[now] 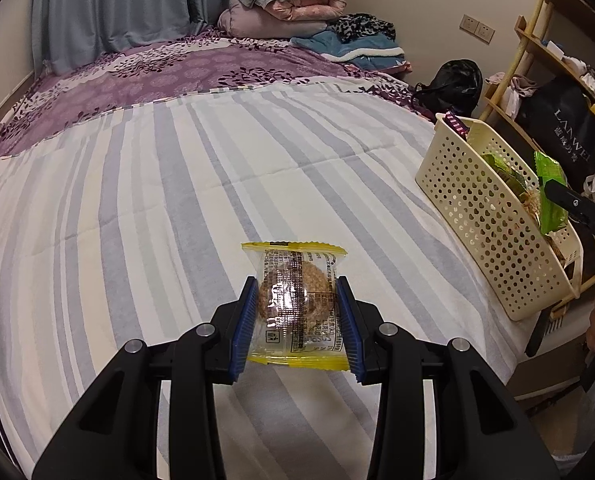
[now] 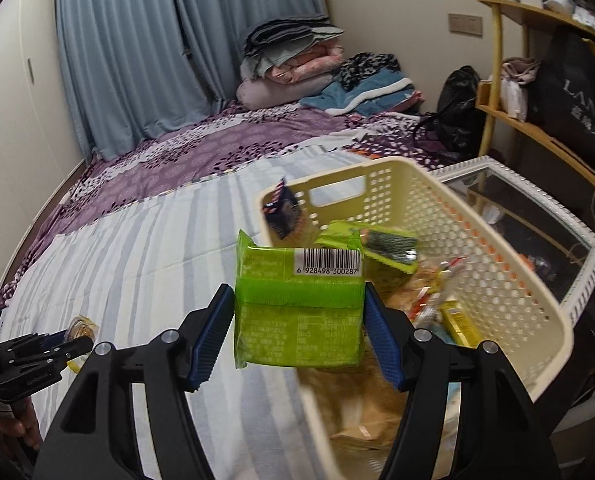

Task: Organize snacks
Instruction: 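Lower the green packet into the basket and open the right tool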

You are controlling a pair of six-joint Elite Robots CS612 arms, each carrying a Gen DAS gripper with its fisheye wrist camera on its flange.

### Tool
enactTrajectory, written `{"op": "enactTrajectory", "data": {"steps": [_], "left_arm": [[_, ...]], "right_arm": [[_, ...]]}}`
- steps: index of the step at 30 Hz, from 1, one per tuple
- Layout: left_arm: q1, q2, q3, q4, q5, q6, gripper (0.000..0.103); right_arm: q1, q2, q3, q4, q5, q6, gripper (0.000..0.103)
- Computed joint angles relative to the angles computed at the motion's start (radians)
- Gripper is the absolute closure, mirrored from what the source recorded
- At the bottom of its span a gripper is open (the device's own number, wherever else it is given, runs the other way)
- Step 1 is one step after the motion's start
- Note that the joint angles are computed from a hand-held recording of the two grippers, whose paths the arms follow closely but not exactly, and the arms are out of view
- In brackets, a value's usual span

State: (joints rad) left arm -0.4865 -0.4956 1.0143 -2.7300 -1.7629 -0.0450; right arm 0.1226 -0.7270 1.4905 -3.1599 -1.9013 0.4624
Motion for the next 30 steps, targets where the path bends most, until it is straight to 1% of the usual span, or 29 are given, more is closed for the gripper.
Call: {"op": "enactTrajectory", "data": {"steps": [6, 11, 14, 17, 22, 30], "left_arm": [[-0.005, 0.000, -0.004, 0.005, -0.009, 0.016, 0.064], [-0.011, -0.001, -0.005, 0.008, -0.014, 0.028, 0.063], [-0.014, -0.003, -0.005, 0.009, -0.015, 0.034, 0.063], [-0.016, -0.005, -0.003, 0.011, -0.018, 0.043, 0.063], [-0.020, -0.007, -0.002, 0.010, -0.018, 0.050, 0.063], [-0.026, -0.011, 0.000, 0.008, -0.023, 0.062, 0.063]], "right_arm": [[-0.011, -0.025, 0.049, 0.004, -0.056, 0.039, 0.039], [-0.017, -0.037, 0.081, 0.016, -0.073, 0.070, 0.039], [-0.026, -0.042, 0.098, 0.021, -0.060, 0.098, 0.039], [-0.043, -0.047, 0.117, 0.011, -0.013, 0.144, 0.038], [-0.052, -0.047, 0.131, 0.007, 0.012, 0.186, 0.037], [-0.056, -0.050, 0.141, 0.000, 0.011, 0.198, 0.037]]}}
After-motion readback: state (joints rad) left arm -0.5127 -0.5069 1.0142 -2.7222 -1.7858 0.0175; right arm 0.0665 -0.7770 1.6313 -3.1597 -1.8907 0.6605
